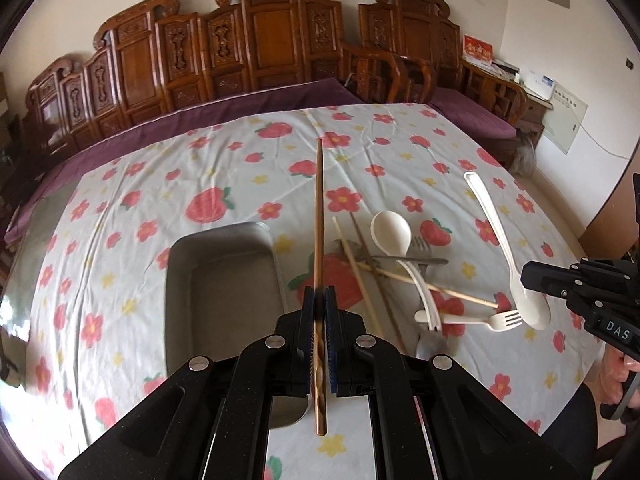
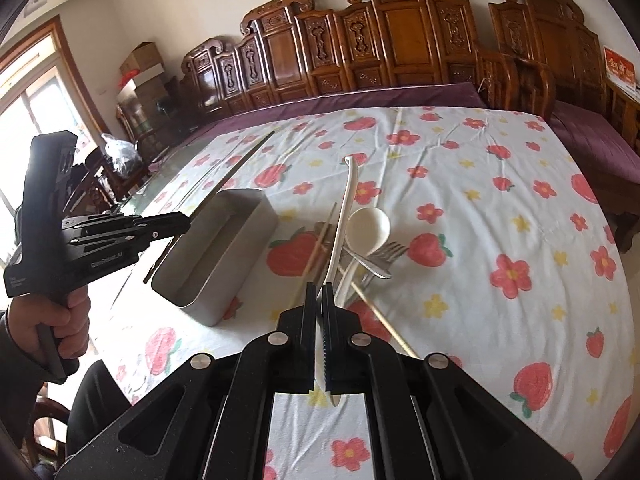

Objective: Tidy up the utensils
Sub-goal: 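Carry the knife over the metal box with the right tool while left holds chopstick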

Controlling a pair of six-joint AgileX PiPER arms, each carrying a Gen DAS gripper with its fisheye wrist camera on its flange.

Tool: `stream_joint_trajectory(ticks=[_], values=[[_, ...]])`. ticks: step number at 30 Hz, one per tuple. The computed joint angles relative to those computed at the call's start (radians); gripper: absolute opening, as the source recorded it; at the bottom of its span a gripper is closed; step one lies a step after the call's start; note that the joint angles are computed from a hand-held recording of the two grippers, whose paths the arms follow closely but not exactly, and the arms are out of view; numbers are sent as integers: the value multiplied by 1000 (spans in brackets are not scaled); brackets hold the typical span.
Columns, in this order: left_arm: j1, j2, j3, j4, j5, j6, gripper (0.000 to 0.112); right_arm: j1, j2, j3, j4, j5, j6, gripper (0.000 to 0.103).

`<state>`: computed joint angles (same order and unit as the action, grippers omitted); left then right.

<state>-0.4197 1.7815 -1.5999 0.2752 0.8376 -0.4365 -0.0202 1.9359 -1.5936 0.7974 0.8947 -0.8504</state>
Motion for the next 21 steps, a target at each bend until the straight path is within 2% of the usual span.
stream_joint_trajectory(ticks=[4,10,17,21], values=[[18,-47,75,8,-27,-23,4,15,-13,21,5,0,0,4],[78,-100,149,-51,-53,-3,4,54,-31,20,-10,7,54,4],[124,-135,186,-80,-44,37,4,132,-9,-137,-104,61,199,4],[175,-126,186,-149,-44,115,4,173,20,-226,-139,96,271,4]])
